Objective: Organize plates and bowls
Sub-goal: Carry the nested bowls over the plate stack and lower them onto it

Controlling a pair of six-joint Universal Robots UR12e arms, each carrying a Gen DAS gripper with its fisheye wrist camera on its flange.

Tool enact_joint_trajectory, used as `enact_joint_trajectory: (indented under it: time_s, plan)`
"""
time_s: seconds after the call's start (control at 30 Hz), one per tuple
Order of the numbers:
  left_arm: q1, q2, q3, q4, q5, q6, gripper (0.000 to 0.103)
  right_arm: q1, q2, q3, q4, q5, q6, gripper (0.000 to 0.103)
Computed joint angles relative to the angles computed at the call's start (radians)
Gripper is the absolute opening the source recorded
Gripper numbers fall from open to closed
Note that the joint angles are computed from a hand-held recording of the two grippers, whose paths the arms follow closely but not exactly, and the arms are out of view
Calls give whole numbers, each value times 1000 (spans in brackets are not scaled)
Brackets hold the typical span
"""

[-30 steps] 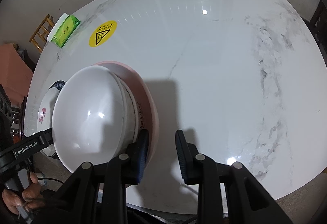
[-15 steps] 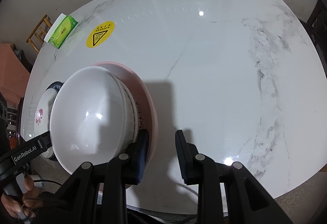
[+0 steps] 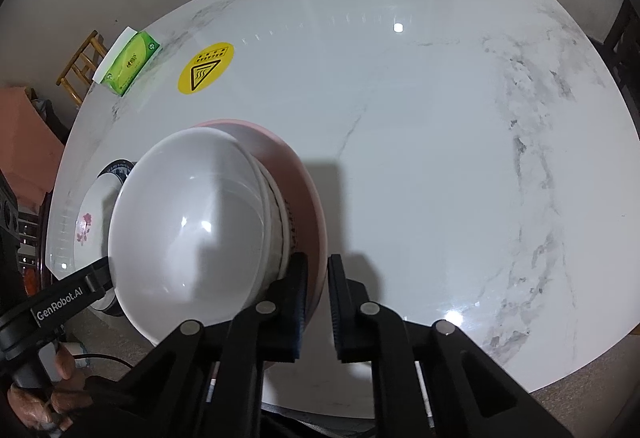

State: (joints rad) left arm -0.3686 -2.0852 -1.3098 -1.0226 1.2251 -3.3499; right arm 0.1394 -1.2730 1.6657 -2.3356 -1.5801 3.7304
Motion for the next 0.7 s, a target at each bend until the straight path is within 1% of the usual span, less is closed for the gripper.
enact_joint_trajectory:
  time_s: [0.3, 0.7]
  plan:
    - [-4, -1, 5, 1, 23, 7, 6, 0, 0, -1, 5, 3, 8, 11]
    - [-4, -1, 10, 2, 27, 14, 6, 3, -1, -9, 12, -6, 6, 11]
